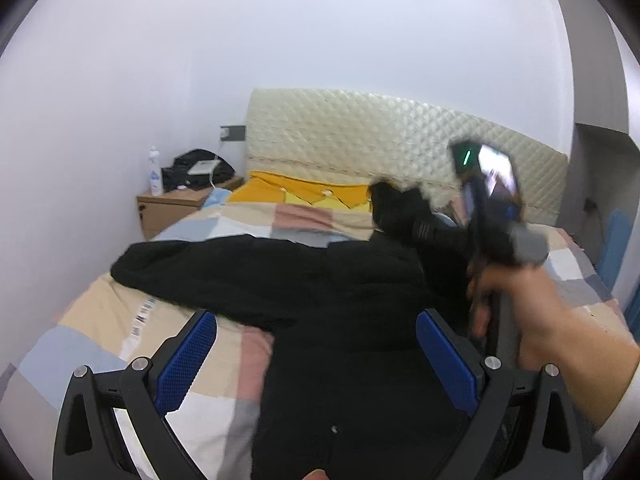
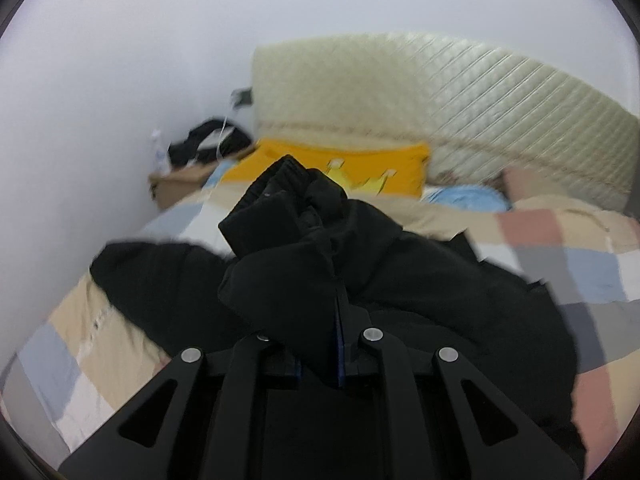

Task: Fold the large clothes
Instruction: 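Lay the sleeve onto the jacket body and open the right tool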

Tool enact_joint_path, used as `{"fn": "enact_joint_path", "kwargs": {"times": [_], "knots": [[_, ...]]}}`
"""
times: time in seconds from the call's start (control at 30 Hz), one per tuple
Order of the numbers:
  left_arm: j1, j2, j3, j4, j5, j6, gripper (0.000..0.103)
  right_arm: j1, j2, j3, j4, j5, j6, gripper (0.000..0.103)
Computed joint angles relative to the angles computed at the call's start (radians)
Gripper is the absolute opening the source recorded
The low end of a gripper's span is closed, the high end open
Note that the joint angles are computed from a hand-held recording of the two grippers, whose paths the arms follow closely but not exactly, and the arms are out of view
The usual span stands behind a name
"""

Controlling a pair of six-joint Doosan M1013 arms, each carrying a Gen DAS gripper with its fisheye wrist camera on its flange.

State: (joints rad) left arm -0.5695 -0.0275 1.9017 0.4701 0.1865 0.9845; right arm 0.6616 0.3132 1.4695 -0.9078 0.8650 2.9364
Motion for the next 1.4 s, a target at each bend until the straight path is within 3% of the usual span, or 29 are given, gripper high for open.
{"fn": "enact_joint_path", "kwargs": {"times": [0.07, 0.13, 0.27, 0.53, 0.63, 0.7, 0.77, 0.83, 0.9, 1.03, 1.1, 1.2, 1.33, 1.4], "knots": [[0.001, 0.007, -0.007, 0.033, 0.018, -0.045, 0.102, 0.000, 0.032, -0.005, 0.049, -0.026, -0.038, 0.013], [0.007, 0.014, -0.014, -0.054, 0.031, 0.046, 0.102, 0.001, 0.052, -0.003, 0.079, -0.036, -0.062, 0.013], [0.009, 0.018, -0.012, 0.102, 0.034, -0.095, 0.102, -0.008, 0.095, 0.006, 0.153, -0.068, -0.097, 0.014], [0.035, 0.040, -0.025, -0.215, 0.029, 0.192, 0.102, -0.011, 0.128, 0.016, 0.198, -0.086, -0.117, 0.018], [0.038, 0.048, -0.034, -0.175, 0.042, 0.151, 0.102, -0.018, 0.115, 0.018, 0.259, -0.104, -0.145, 0.023], [0.053, 0.048, -0.033, -0.303, 0.030, 0.270, 0.102, -0.020, 0.109, 0.010, 0.306, -0.097, -0.182, 0.033], [0.056, 0.048, -0.033, -0.284, 0.036, 0.252, 0.102, -0.016, 0.106, -0.001, 0.329, -0.071, -0.210, 0.042], [0.053, 0.046, -0.032, -0.260, 0.032, 0.238, 0.102, -0.010, 0.090, 0.006, 0.325, -0.071, -0.194, 0.058], [0.054, 0.042, -0.030, -0.334, 0.026, 0.324, 0.102, -0.003, 0.062, 0.026, 0.315, -0.084, -0.147, 0.085], [0.054, 0.035, -0.025, -0.513, 0.029, 0.496, 0.102, 0.035, 0.000, 0.061, 0.214, -0.066, -0.073, 0.089], [0.043, 0.031, -0.023, -0.474, 0.031, 0.469, 0.102, 0.051, -0.026, 0.069, 0.187, -0.036, -0.071, 0.089], [0.021, 0.021, -0.020, -0.288, 0.039, 0.310, 0.102, 0.089, -0.082, 0.094, 0.122, 0.032, -0.048, 0.089], [0.006, -0.004, -0.003, -0.262, 0.033, 0.284, 0.102, 0.137, -0.147, 0.130, 0.038, 0.108, 0.033, 0.093], [-0.008, -0.019, 0.008, -0.175, 0.023, 0.205, 0.102, 0.172, -0.180, 0.148, -0.022, 0.159, 0.081, 0.100]]}}
